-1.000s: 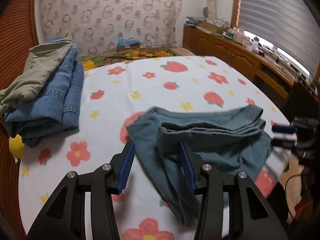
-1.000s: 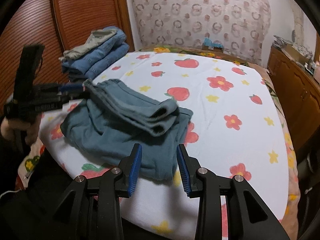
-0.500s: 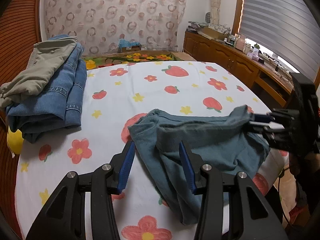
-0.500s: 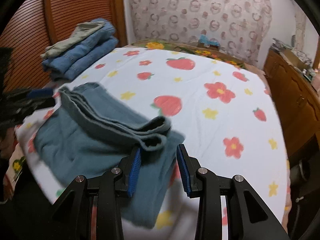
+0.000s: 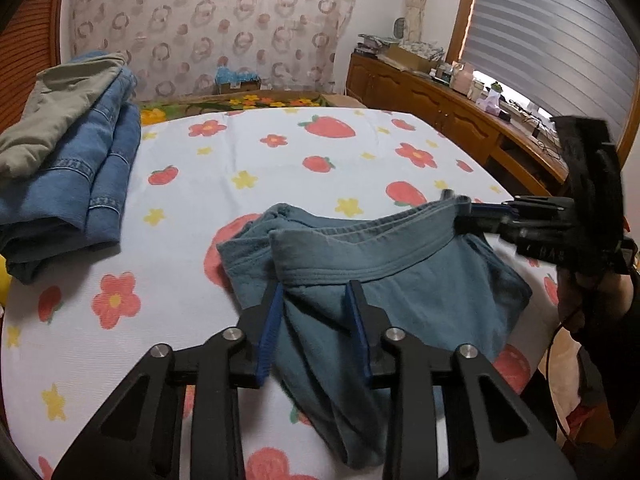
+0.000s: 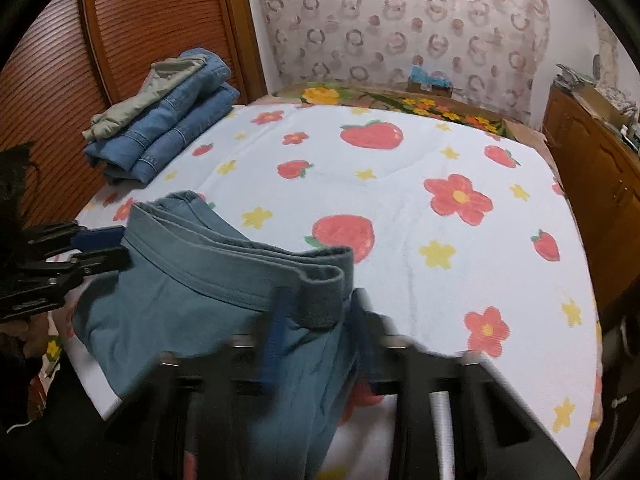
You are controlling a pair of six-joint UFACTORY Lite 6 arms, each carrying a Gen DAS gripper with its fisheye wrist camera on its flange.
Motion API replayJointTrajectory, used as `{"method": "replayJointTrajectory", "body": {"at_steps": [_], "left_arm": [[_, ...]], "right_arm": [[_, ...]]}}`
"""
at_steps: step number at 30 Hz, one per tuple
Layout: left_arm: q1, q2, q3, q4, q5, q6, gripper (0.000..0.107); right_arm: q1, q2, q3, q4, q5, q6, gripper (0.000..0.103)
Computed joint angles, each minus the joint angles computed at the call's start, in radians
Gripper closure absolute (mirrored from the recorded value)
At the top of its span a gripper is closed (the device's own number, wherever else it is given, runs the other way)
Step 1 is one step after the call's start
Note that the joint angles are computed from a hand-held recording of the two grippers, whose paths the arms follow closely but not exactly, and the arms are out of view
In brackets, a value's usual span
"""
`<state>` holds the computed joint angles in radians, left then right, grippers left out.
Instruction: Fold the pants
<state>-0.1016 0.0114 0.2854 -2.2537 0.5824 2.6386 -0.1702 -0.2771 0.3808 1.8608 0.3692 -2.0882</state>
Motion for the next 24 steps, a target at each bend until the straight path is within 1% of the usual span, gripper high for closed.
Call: {"method": "replayJointTrajectory", "body": {"at_steps": [1, 3, 5, 7, 10, 11, 12, 13, 15, 16, 17, 18, 19, 20, 21, 22, 24], "left_arm": [[-0.008, 0.009, 0.006, -0.011, -0.002, 0.013, 0.082], [-0.018, 0.024, 0.018, -0.032, -0.004, 0.037, 0.088], [-0.011, 0.023, 0.025, -0.013, 0.005, 0.022, 0.094], [0.01, -0.001, 0.02, 0.005, 0.031, -0.006, 0.094], [0.014, 0.0, 0.037, 0.003, 0.018, -0.046, 0.094], [0.011, -0.004, 0.036, -0.005, 0.014, -0.043, 0.094], [0.008, -0.008, 0.033, -0.018, 0.012, -0.034, 0.094], [0.006, -0.01, 0.032, -0.023, 0.005, -0.031, 0.094], [-0.001, -0.015, 0.035, -0.029, -0.02, -0.034, 0.094], [0.002, -0.017, 0.035, -0.017, -0.023, -0.042, 0.091], [0.002, -0.025, 0.031, -0.022, -0.028, -0.036, 0.084], [-0.007, -0.043, 0.018, -0.07, -0.043, 0.005, 0.079], [-0.012, -0.058, 0.001, -0.126, -0.042, 0.057, 0.067], [-0.003, -0.069, -0.013, -0.143, -0.029, 0.084, 0.059], [0.019, -0.073, -0.023, -0.119, -0.014, 0.078, 0.059], [0.042, -0.069, -0.024, -0.074, -0.008, 0.052, 0.058], [0.069, -0.064, -0.031, -0.024, -0.012, 0.028, 0.054]], "right_arm": [[-0.023, -0.022, -0.021, 0.043, 0.044, -0.049, 0.092], [-0.029, -0.074, -0.057, 0.098, 0.064, -0.102, 0.093], [0.0, -0.119, -0.082, 0.175, 0.027, -0.167, 0.093], [0.035, -0.116, -0.086, 0.27, -0.013, -0.25, 0.093], [0.082, -0.062, -0.059, 0.399, -0.079, -0.341, 0.093], [0.1, -0.05, -0.055, 0.47, -0.105, -0.4, 0.093], [0.114, -0.048, -0.056, 0.53, -0.12, -0.453, 0.093], [0.117, -0.046, -0.059, 0.548, -0.12, -0.469, 0.093], [0.119, -0.053, -0.062, 0.514, -0.123, -0.43, 0.093], [0.119, -0.057, -0.06, 0.494, -0.126, -0.406, 0.092], [0.113, -0.063, -0.062, 0.46, -0.125, -0.372, 0.091], [0.109, -0.074, -0.064, 0.416, -0.128, -0.327, 0.089], [0.111, -0.082, -0.066, 0.394, -0.126, -0.306, 0.089], [0.097, -0.101, -0.077, 0.33, -0.108, -0.251, 0.089], [0.082, -0.108, -0.082, 0.29, -0.09, -0.217, 0.088], [0.058, -0.14, -0.103, 0.21, -0.075, -0.144, 0.086], [0.018, -0.198, -0.14, 0.055, -0.052, -0.001, 0.082]]}}
